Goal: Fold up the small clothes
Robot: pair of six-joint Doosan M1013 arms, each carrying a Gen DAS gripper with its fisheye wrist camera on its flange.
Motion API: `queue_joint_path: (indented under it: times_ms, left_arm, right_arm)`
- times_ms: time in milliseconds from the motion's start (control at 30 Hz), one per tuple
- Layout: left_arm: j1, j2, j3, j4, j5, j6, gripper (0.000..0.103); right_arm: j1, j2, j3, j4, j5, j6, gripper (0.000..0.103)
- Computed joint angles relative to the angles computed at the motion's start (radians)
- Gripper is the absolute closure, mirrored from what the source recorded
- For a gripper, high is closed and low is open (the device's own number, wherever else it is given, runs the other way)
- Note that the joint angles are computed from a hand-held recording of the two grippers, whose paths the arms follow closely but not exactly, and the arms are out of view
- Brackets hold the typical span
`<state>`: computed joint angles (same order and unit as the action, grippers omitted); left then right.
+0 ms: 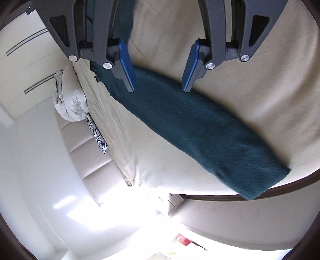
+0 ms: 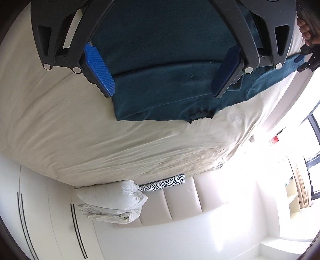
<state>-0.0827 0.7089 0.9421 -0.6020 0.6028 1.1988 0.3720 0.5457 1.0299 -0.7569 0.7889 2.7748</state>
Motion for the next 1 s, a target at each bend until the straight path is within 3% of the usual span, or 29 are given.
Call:
queue_joint_path:
  times_ms: [100, 200, 467, 667, 767, 833, 900, 933, 1000]
  left_arm:
    - [0.043, -0.028, 0.084, -0.053, -0.074, -0.102, 0.052]
    - [0.070, -0.035, 0.130, -0.173, -0.154, -0.111, 0.051]
    - [0.092, 0.027, 0.063, -0.242, -0.173, -0.213, 0.053]
    - [0.101, 0.038, 0.074, -0.324, -0.227, -0.306, 0.065]
    - [0.093, 0.012, 0.108, -0.194, -0.267, -0.454, 0.063]
    - [0.086, 0.020, 0.087, -0.063, -0.253, -0.549, 0.063]
    - [0.083, 0.036, 0.060, -0.018, -0.242, -0.584, 0.063]
    - [0.084, 0.044, 0.048, -0.010, -0.242, -0.589, 0.066]
    - [0.089, 0.066, 0.006, 0.030, -0.200, -0.632, 0.083]
  right_arm:
    - [0.017, 0.012, -0.031, 0.047, -0.016, -0.033, 0.005]
    - [0.029, 0.027, -0.069, 0.132, -0.020, -0.081, 0.005]
    - [0.038, 0.014, -0.046, 0.259, -0.089, -0.057, 0.006]
    - [0.023, -0.013, 0.020, 0.263, -0.130, 0.016, 0.007]
    - [0.012, -0.030, 0.065, 0.267, -0.144, 0.052, 0.007]
    - [0.005, -0.036, 0.090, 0.285, -0.156, 0.072, 0.007]
    - [-0.003, -0.038, 0.106, 0.314, -0.165, 0.069, 0.012]
    - [-0.006, -0.038, 0.109, 0.333, -0.171, 0.056, 0.015]
    - [-0.010, -0.046, 0.127, 0.347, -0.187, 0.045, 0.017]
